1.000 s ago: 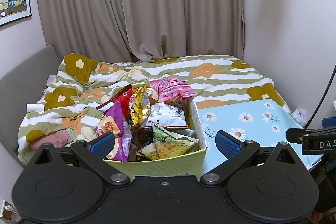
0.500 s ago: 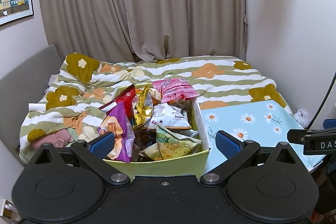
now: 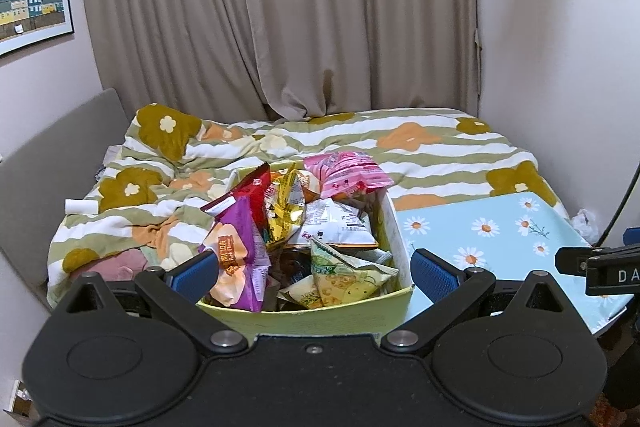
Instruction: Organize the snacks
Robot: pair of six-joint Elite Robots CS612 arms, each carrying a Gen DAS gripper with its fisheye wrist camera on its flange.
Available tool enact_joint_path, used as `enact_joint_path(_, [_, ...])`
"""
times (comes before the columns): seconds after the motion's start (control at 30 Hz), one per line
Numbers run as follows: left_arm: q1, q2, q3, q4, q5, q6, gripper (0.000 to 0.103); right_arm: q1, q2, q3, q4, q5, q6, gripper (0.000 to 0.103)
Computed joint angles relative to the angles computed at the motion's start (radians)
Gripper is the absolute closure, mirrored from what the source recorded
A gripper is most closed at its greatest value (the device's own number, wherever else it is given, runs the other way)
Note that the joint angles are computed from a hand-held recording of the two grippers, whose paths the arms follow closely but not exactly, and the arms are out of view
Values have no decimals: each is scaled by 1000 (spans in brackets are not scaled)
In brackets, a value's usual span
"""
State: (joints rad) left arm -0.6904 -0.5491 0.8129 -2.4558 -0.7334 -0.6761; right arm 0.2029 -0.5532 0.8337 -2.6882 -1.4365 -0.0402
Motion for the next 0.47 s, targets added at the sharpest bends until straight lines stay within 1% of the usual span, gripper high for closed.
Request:
enact_joint_path(0.3, [0,1,10,-47,23,12,0,1,1,-3,1,-4,0,0])
enact_joint_path(0.47, [4,4,6,-57,10,10,0,6,7,-13,7,-13,5,0])
